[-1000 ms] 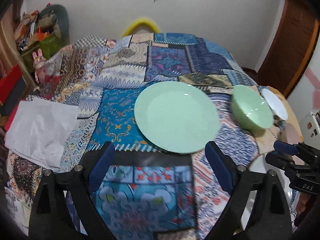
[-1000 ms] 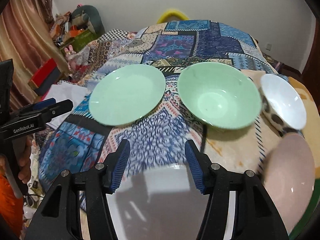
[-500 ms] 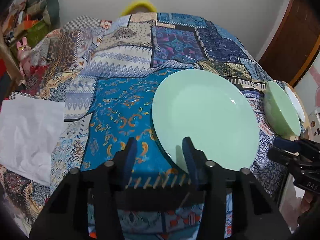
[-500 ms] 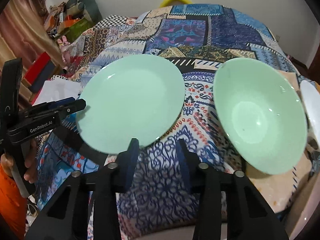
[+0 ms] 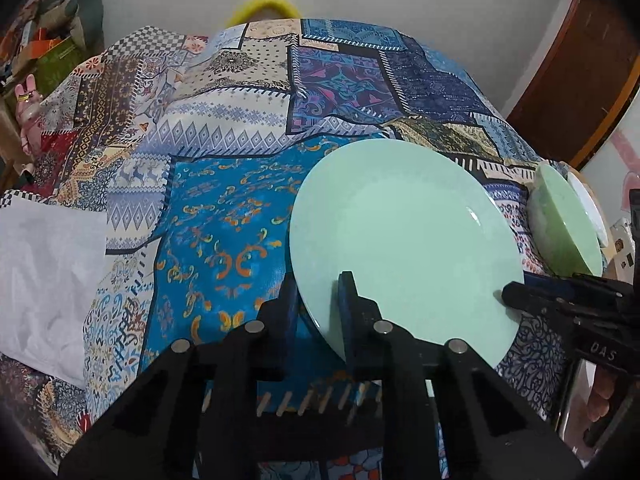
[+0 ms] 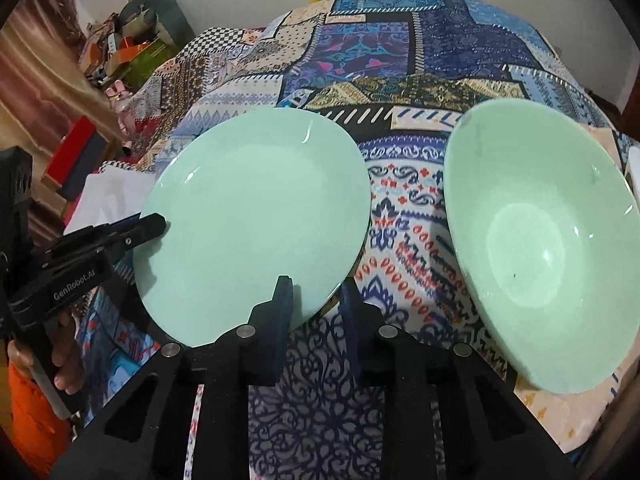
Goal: Organize plates and bowls
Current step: 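Grasp the light green plate rim with both tools, then carry the light green plate with both tools toward the white plate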
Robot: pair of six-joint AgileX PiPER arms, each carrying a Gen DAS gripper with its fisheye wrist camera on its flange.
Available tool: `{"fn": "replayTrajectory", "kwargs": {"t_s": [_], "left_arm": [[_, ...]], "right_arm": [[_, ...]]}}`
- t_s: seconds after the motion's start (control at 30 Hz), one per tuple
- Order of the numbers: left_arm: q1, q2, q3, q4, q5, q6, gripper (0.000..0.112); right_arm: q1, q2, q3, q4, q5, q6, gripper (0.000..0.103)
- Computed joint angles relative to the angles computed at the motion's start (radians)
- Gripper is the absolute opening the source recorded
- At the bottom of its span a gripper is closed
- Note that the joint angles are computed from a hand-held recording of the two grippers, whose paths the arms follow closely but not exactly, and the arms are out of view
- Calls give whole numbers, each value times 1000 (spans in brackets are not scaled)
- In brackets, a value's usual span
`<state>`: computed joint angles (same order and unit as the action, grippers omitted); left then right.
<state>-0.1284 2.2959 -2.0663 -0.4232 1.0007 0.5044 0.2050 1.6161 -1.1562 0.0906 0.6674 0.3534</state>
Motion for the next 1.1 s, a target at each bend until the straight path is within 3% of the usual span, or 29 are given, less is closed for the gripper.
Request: {"fn": "replayTrajectory", "kwargs": {"t_s": [0.47,0.9,1.1], "left_arm": [[75,-325,518,-71,-71,166,21],[41,-302,494,-6,-109,104,26],[45,-307,516,-37,-143,161,27]], "right_arm": [[48,-92,68,59,99,-144,21],[18,37,-32,43,60,-132,22],[31,11,-9,25,54,-118,20]]}}
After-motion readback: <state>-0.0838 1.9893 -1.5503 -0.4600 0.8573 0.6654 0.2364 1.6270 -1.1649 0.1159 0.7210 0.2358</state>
